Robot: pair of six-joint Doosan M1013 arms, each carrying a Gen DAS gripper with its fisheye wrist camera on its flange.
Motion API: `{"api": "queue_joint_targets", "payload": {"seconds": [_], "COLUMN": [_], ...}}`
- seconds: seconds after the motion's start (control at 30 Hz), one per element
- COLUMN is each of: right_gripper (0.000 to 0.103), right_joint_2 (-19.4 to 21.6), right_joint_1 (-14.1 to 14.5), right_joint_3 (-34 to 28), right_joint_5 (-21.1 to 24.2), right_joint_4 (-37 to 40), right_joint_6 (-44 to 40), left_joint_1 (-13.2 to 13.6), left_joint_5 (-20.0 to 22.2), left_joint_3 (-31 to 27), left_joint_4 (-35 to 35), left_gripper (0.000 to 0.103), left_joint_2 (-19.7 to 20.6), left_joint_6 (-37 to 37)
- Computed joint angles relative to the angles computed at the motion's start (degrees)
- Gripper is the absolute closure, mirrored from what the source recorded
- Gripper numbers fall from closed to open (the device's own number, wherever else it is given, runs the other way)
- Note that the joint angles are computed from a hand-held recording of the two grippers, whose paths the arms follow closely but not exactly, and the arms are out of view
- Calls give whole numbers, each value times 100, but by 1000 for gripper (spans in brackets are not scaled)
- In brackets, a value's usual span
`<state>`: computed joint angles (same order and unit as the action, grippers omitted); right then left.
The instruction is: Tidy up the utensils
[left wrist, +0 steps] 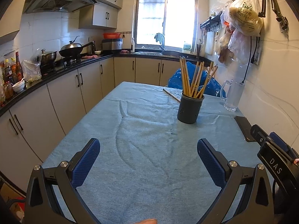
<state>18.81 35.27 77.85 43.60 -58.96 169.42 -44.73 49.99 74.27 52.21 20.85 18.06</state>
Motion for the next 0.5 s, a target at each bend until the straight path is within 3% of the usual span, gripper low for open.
{"api": "queue_joint_targets", "payload": {"seconds": [0.5], "right_gripper": [31], "right_joint_2": [13], "right_joint_1": [-7], "right_joint_3": [16], "right_joint_5": [-10], "right_joint_4": [44], "right_joint_6": [-31], "left_joint_1": [11], "left_joint_5": [86], "left_joint_3": [-87], "left_joint_4": [-158], "left_gripper": [0], "left_joint_2": [74], "left_joint_6": [141]}}
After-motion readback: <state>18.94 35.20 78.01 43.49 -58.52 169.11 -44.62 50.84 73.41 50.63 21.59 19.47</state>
